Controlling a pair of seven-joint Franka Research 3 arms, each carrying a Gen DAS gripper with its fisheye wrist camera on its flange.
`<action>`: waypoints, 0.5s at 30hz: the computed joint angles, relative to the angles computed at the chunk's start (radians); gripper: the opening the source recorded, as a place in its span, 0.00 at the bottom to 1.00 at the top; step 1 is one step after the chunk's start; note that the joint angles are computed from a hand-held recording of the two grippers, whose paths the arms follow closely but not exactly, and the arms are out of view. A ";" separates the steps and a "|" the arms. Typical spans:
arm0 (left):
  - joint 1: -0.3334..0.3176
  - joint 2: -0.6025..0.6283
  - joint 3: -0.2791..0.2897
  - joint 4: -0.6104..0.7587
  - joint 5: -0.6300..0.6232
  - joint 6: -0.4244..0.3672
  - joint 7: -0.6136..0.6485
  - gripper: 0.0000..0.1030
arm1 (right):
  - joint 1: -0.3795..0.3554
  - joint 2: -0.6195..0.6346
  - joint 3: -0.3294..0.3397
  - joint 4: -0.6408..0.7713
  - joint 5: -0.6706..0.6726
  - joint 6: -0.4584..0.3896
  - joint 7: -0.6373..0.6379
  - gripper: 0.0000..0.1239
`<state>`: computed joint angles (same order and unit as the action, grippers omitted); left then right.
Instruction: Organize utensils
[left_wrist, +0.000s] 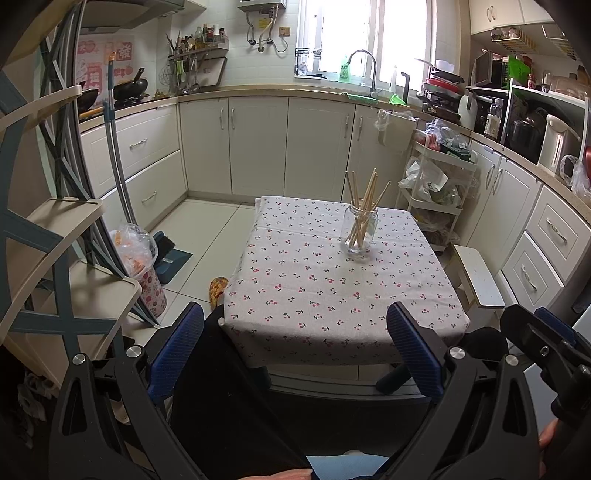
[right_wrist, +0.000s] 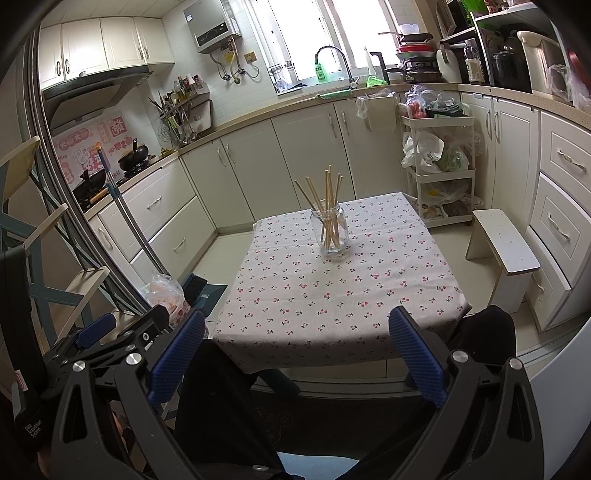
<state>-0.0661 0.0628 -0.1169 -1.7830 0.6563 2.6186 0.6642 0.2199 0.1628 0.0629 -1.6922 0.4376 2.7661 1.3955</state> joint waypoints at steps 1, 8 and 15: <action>0.000 -0.001 0.000 -0.001 0.001 0.001 0.000 0.93 | 0.000 0.000 0.000 -0.001 0.000 0.000 -0.001 0.77; -0.003 -0.006 -0.002 -0.010 0.002 0.001 -0.004 0.93 | 0.000 0.000 -0.001 0.000 0.001 -0.001 -0.001 0.77; -0.003 -0.009 -0.004 -0.015 0.004 0.001 -0.008 0.93 | -0.001 -0.001 -0.001 -0.001 0.004 0.001 -0.004 0.77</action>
<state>-0.0694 0.0538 -0.1210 -1.7975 0.6601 2.6198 0.6560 0.2190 0.1622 0.0624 -1.6936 0.4417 2.7667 1.3912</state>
